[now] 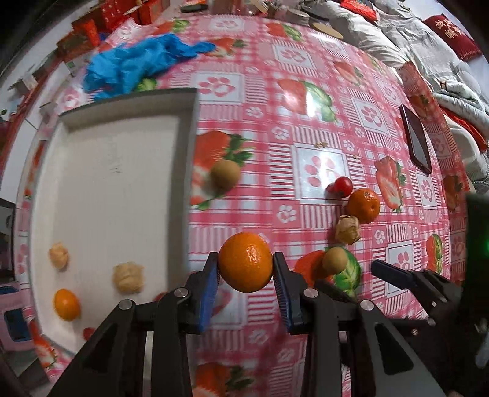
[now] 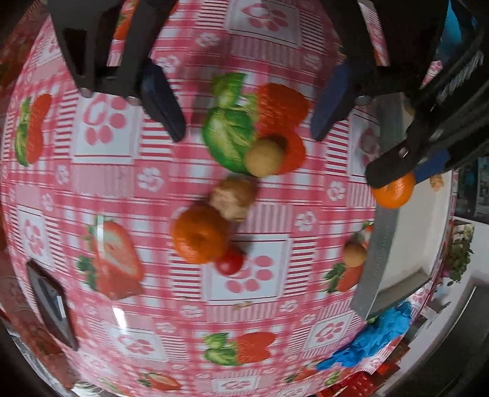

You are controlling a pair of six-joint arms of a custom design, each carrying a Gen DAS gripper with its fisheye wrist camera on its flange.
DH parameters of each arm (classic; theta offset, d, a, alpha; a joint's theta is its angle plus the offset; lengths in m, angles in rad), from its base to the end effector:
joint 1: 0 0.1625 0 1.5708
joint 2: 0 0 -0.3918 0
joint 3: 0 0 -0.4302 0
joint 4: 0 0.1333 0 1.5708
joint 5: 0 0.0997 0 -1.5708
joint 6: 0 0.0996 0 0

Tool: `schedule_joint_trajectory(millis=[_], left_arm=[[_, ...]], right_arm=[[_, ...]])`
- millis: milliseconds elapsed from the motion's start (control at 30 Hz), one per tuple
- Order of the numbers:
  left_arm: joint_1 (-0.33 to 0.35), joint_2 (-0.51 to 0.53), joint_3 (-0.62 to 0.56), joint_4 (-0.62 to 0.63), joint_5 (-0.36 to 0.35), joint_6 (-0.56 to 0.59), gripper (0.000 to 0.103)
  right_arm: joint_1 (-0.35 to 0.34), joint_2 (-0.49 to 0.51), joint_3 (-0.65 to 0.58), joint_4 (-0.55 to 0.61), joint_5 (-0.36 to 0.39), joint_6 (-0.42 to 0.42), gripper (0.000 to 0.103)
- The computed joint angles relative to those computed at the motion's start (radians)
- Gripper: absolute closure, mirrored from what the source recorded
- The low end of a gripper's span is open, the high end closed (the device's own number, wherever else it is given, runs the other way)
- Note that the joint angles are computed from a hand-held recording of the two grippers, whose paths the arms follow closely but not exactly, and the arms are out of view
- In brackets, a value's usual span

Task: Organize fruits
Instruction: 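Grasp a brown kiwi with the right tool while the left tool holds the orange, then carry the orange and kiwi over the white tray with both tools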

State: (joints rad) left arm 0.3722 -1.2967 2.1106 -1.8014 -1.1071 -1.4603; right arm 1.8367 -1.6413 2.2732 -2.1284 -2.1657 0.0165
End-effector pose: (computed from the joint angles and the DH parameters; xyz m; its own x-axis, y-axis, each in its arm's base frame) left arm -0.3411 -0.3241 0.0977 -0.7833 -0.1999 -0.5886 -0.0095 0.9506 -0.3103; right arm 0.1832 -0.3780 0.2096 -0.7924 -0.2419 0.5600 -0.2490 0.9663 0.0650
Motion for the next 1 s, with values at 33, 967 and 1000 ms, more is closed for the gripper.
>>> schedule_joint_trajectory(millis=[33,967,1000], left_arm=[[-0.007,-0.017,0.005,0.022,0.001,-0.017,0.067],[-0.095,-0.292,0.124,0.32,-0.044,-0.243,0.067],[-0.095,-0.302,0.127,0.329,-0.044,-0.251,0.067]], right_arm=[[0.008,0.015,-0.003,-0.002,0.001,0.013,0.03],[0.118,0.04,0.035,-0.063,0.016,0.069,0.074],[0.127,0.039,0.035,-0.061,0.022,0.069,0.074]])
